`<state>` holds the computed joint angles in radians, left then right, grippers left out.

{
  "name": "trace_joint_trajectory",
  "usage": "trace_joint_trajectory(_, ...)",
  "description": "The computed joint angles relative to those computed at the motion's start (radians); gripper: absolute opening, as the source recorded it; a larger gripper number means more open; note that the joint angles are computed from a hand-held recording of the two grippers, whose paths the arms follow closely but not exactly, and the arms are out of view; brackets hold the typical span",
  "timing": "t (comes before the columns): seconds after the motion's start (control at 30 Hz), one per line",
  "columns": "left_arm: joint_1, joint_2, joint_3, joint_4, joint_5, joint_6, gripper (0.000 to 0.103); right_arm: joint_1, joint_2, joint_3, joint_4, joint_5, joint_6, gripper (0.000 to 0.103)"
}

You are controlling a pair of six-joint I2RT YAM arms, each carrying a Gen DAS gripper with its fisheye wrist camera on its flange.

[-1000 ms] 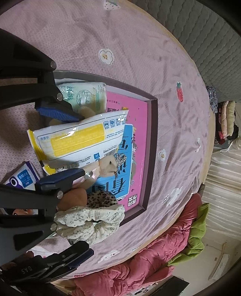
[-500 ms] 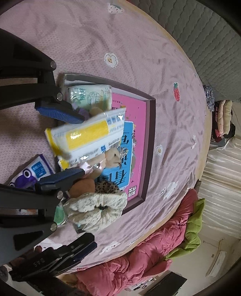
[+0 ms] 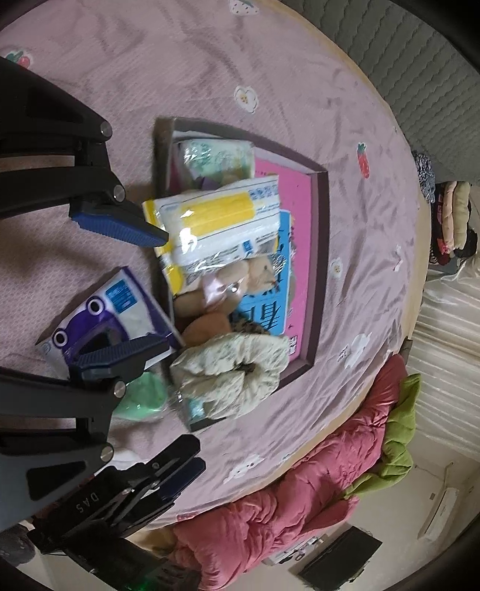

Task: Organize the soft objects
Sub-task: 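Open both tools and move back toward the purple wipe pack and mint sponge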

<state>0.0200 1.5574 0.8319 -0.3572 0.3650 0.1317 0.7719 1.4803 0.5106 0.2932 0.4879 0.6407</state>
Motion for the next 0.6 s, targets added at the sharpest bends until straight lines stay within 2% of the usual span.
trace_joint_trajectory(0.6, -0.035, -0.041, -0.073, -0.067, 0.015, 0.019, 0.050, 0.064, -0.050, -0.008, -0.115, 0.021, 0.064, 0.067)
